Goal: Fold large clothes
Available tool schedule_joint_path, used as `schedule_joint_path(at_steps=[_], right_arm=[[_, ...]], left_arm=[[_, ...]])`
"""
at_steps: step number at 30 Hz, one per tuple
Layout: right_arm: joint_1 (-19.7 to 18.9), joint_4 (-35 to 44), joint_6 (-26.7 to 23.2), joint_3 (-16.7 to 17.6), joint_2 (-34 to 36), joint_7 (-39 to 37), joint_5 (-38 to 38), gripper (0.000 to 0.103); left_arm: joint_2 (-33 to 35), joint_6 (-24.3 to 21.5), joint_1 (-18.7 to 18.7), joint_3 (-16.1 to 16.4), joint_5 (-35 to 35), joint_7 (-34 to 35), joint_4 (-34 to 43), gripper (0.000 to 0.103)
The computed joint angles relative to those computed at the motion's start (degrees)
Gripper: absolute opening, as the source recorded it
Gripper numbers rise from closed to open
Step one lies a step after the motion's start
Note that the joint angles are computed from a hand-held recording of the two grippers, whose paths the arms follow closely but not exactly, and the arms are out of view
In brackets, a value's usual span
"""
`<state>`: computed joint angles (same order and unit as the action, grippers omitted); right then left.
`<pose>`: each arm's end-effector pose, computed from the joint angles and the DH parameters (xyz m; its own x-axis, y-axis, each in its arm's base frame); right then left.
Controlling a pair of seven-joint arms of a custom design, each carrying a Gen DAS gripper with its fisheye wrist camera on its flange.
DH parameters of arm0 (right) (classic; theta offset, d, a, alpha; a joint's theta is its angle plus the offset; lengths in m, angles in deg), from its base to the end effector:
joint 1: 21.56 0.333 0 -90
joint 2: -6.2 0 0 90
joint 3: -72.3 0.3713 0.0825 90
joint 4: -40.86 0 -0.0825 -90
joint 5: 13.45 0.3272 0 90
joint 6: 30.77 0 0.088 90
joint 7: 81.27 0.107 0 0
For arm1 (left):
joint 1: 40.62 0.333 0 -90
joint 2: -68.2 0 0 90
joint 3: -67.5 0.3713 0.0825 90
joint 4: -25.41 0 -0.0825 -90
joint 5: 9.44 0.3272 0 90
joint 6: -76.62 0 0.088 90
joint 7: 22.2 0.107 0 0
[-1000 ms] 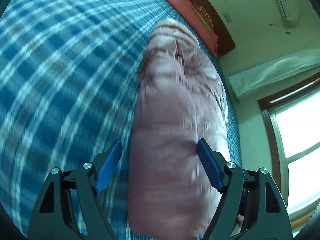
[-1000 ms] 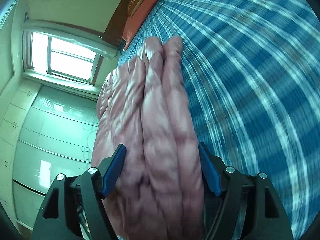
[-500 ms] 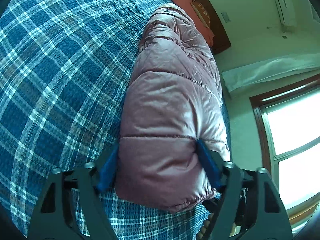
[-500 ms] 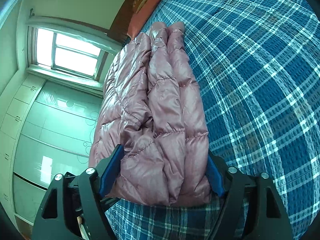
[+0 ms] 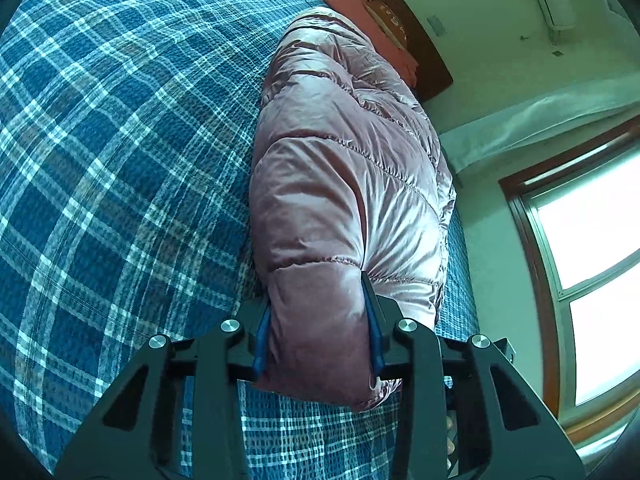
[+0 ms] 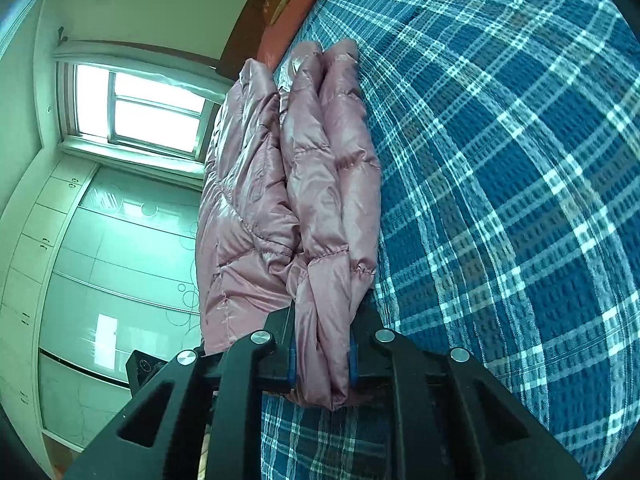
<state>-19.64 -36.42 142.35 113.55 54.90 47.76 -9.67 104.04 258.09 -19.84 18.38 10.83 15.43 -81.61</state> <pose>0.6973 0.3370 0.4694 -0.1336 -0.5071 -0.8515 -0.8282 0.5290 -0.1851 0.6273 -0.2243 0.4667 0.0966 -0.6663 0.7394 -0.8050 -0.4891 -0.3357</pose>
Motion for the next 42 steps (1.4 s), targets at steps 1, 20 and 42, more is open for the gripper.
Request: schedule_joint_path(at_steps=[1,20,42], right_arm=[[-0.24,-0.32,0.35,0.37,0.06,-0.16,0.10,0.017],[-0.24,-9.52,1.46,-5.99,-8.18,9.17,-5.53,0.047],[27.48,-2.79,-26.86,-37.13,-20.50,21.89,-25.98,0.060]], left_arm=[[0.01,-0.47,-0.06,-0.01,0.17,0.24,0.31,0.036],[-13.95,-7.79,-19.57,25.59,-3.07,-1.16,-1.47,0.067],[-23.52,-29.01,-36.69,40.89,26.00,-20.63,-1.72,0.079]])
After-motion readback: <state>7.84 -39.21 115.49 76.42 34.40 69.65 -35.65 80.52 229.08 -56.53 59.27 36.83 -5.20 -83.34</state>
